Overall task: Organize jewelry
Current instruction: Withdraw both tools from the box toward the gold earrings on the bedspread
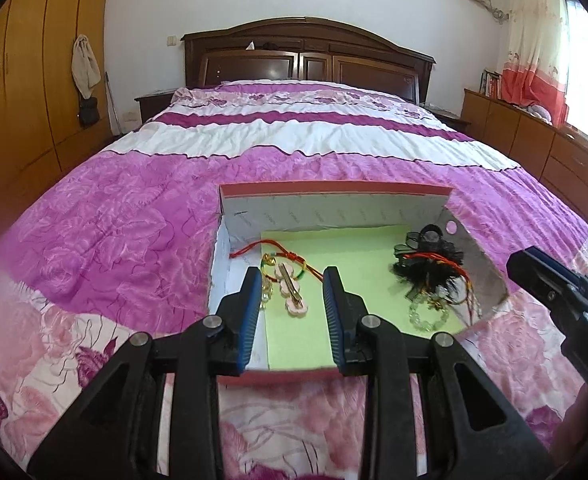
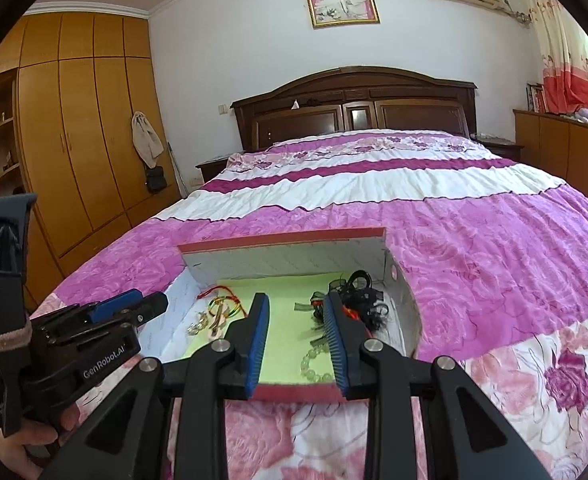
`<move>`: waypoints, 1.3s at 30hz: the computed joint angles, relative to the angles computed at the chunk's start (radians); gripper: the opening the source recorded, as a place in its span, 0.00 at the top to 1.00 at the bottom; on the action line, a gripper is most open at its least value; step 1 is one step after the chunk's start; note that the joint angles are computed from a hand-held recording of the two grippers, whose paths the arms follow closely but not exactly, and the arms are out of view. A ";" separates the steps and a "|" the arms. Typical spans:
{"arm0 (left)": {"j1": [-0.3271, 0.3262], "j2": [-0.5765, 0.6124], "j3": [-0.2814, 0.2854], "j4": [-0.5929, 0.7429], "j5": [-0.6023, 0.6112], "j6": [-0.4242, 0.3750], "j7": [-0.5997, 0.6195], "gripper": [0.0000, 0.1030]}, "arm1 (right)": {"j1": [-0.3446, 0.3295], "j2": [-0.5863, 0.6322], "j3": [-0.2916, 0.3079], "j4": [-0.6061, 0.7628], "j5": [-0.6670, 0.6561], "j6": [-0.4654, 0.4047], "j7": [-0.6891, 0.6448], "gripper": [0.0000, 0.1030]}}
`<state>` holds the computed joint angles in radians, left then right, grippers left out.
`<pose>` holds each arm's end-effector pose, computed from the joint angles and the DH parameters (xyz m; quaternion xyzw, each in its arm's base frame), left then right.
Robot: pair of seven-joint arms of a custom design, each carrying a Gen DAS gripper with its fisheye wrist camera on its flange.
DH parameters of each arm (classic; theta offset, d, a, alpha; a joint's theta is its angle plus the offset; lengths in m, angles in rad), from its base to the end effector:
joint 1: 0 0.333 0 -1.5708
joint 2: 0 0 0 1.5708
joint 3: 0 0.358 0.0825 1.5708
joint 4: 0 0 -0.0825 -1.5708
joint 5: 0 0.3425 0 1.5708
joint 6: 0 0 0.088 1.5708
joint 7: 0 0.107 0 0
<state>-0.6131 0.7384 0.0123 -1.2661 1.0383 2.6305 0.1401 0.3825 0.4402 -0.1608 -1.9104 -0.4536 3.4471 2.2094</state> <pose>0.6266 -0.4589 0.4270 -0.6452 0.6147 -0.3433 0.2966 0.6229 0.2117 0.4601 -0.6532 0.5606 -0.2490 0.4439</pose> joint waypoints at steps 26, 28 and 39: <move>0.062 -0.133 -0.129 -0.267 -0.157 0.125 0.094 0.77 | -0.636 -0.188 0.654 -0.286 -0.217 -0.155 0.142 0.68; 0.066 -0.135 -0.134 -0.282 -0.175 0.129 0.105 0.77 | -0.661 -0.193 0.684 -0.306 -0.197 -0.161 0.122 0.68; 0.075 -0.134 -0.171 -0.327 -0.267 0.129 0.189 0.77 | -0.756 -0.194 0.800 -0.371 -0.093 -0.183 0.022 0.68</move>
